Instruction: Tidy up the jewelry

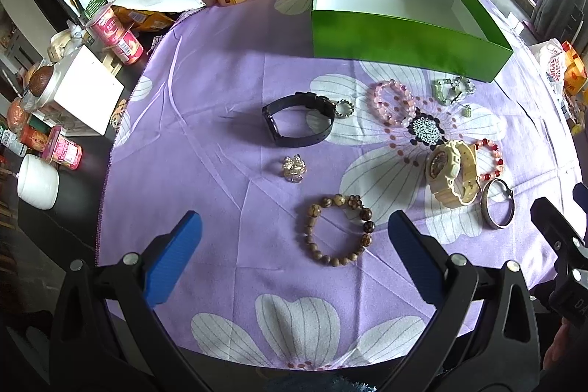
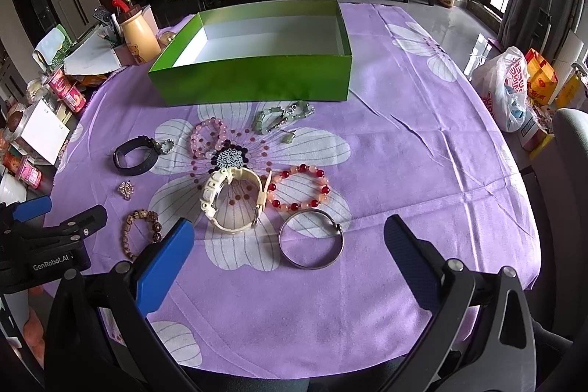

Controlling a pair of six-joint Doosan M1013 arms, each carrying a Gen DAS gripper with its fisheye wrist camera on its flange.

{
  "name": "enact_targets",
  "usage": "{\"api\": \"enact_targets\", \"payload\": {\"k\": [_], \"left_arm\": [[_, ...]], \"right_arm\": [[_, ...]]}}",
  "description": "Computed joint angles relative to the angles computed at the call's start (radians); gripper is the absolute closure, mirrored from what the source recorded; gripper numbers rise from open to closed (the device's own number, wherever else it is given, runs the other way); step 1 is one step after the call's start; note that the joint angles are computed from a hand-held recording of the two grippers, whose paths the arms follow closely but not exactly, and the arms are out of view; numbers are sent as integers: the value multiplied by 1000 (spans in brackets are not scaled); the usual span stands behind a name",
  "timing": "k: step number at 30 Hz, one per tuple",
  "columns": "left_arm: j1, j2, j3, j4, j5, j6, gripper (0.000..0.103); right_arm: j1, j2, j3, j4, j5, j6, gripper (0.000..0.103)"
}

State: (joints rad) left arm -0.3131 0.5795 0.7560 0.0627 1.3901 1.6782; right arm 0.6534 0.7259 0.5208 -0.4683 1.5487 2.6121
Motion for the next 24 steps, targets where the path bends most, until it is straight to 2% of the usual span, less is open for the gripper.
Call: {"api": "enact_targets", "payload": {"k": [24], "left_arm": [[0, -13, 22, 3, -25, 15, 2]], "right_arm": [[4, -10, 17, -7, -15, 8, 1]]}}
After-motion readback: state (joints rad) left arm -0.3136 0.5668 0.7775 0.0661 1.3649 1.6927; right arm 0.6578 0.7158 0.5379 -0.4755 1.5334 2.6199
